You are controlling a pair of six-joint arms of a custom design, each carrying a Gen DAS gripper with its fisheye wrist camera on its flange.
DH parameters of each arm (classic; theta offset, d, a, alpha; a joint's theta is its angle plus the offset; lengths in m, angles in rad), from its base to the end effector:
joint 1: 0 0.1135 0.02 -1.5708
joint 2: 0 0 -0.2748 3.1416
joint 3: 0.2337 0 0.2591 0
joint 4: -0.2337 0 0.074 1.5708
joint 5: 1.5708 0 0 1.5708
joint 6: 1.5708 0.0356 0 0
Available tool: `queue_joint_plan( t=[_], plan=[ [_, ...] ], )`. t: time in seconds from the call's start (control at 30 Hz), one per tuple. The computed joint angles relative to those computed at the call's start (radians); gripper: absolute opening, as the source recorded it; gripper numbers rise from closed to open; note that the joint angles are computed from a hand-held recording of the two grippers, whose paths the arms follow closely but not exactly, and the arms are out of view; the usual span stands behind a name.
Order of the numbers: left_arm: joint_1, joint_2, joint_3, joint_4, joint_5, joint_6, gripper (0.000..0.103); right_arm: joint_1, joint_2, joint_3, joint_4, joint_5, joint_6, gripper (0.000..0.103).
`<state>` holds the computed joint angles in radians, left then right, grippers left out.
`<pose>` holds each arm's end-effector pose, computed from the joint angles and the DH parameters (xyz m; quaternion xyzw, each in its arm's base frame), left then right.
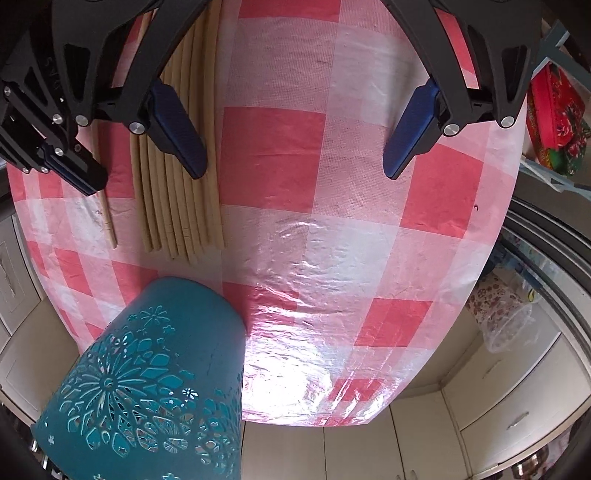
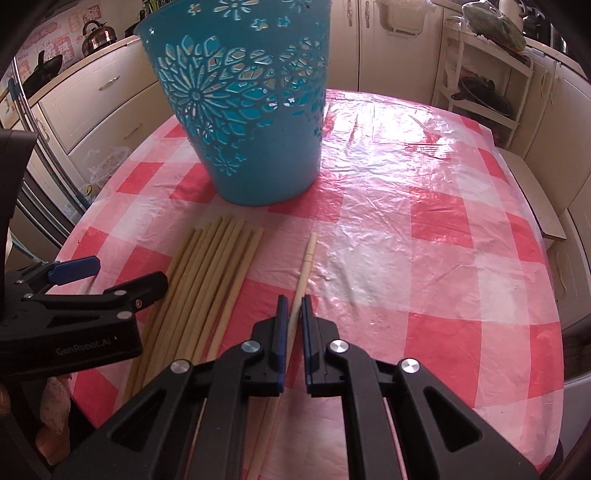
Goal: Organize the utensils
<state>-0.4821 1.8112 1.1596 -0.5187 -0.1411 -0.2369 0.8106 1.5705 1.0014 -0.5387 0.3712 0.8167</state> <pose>0.3256 -0.1647 0.1746 0.1056 0.9720 -0.0051 0.2100 0.2247 0.2175 0.2071 0.0453 0.9565 0.0405 0.2854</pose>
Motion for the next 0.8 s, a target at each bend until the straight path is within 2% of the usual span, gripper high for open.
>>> queue_joint_plan(
  t=[0.17, 0.27, 0.33, 0.37, 0.43, 0.5, 0.67, 0.73, 0.8],
  plan=[
    [-0.016, 0.010, 0.005, 0.003, -0.041, -0.002, 0.090, -0.003, -0.002, -0.013, 0.027, -0.001, 0.000, 0.008],
    [-0.026, 0.003, -0.002, 0.025, -0.039, 0.012, 0.081, -0.008, 0.002, -0.015, 0.043, -0.002, -0.012, 0.008],
    [-0.042, -0.007, -0.010, 0.046, -0.030, 0.039, 0.061, -0.013, -0.003, -0.020, 0.051, -0.017, -0.032, 0.008],
    [-0.043, -0.013, -0.014, 0.057, -0.013, 0.062, 0.055, -0.016, -0.011, -0.027, 0.056, -0.032, -0.043, 0.008],
    [-0.043, -0.024, -0.021, 0.073, 0.028, 0.107, 0.025, -0.028, -0.032, -0.045, 0.064, -0.058, -0.056, 0.008],
    [-0.037, -0.018, -0.005, 0.062, 0.053, 0.129, 0.016, -0.044, -0.045, -0.055, 0.063, -0.077, -0.055, 0.008],
    [-0.002, -0.005, 0.034, 0.022, 0.114, 0.130, 0.014, -0.034, -0.019, -0.029, 0.045, -0.054, -0.041, 0.008],
    [0.003, 0.005, 0.049, 0.013, 0.105, 0.150, 0.009, -0.026, -0.007, -0.014, 0.031, -0.051, -0.047, 0.008],
    [0.024, 0.003, 0.051, 0.006, 0.146, 0.148, 0.005, -0.029, -0.012, -0.015, 0.032, -0.076, -0.049, 0.007]
  ],
)
